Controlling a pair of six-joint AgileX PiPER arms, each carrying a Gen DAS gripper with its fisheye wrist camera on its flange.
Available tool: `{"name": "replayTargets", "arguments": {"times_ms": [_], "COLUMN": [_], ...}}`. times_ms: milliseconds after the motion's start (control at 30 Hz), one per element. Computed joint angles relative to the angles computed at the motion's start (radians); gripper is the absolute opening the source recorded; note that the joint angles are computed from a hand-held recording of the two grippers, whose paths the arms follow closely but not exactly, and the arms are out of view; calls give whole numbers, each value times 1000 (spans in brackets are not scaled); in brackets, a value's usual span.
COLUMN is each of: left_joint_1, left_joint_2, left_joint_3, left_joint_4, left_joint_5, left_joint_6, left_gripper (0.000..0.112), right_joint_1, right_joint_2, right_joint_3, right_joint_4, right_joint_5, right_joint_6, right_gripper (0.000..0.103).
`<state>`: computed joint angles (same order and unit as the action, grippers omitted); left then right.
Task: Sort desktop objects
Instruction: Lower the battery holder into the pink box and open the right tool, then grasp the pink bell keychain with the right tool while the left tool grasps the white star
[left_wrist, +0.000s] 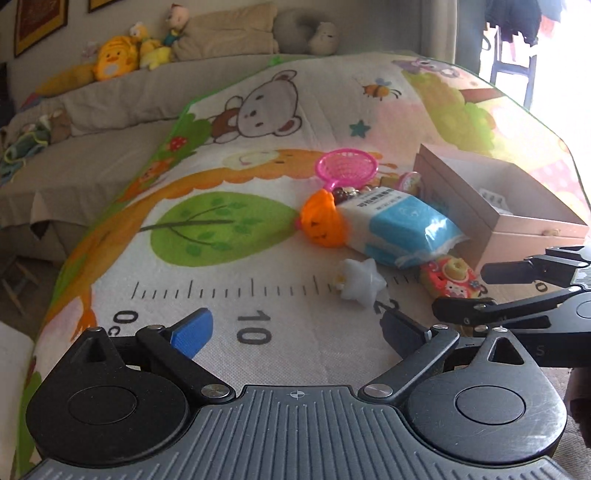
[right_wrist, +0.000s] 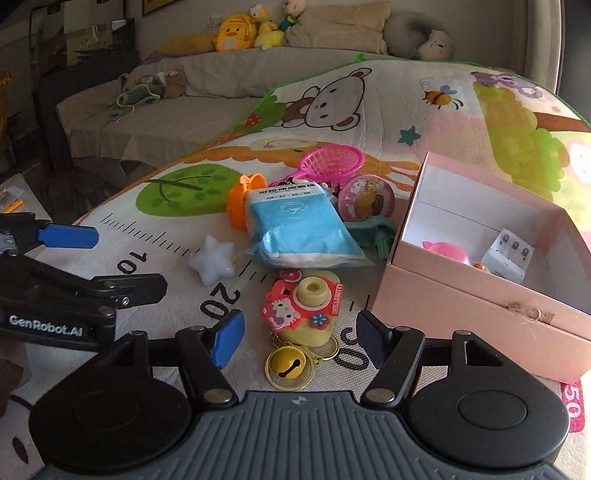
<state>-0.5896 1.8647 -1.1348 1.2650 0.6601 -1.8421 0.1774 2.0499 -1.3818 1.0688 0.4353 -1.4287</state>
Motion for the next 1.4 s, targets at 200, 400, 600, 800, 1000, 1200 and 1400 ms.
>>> {"name": "replayTargets", "arguments": {"times_ms": [200, 400, 600, 800, 1000, 1200, 1400], "left_joint_1": [-1, 3, -3, 12, 17, -29, -76], "left_joint_2": [28, 92, 138, 192, 224, 147, 68], "left_joint_3": [-27, -113, -166, -244, -304, -173, -46], "left_joint_4": [0, -35, -11, -66, -110, -39, 22], "left_joint_5": [-35, -65, -60, -33, -16, -85, -139], "left_joint_6": [25, 100, 109, 186, 256, 190, 88], "left_gripper": [101, 101, 101, 80, 46, 46, 49], "right_joint_1": [-59, -203, -287, -357, -290, -217, -180], "right_joint_2": [-31, -141, -204, -220, -218, -168, -67], "right_joint_3": [-4, 121, 215, 267, 285, 221, 94], "right_joint_4": [-120, -125, 88, 241, 289, 181, -42], "right_joint_5": [114, 186, -33, 50, -18, -82, -87], "right_joint_6": [85, -89, -222, -282, -335, -163, 159], "right_gripper": [44, 44, 78, 80, 80, 80, 76]}}
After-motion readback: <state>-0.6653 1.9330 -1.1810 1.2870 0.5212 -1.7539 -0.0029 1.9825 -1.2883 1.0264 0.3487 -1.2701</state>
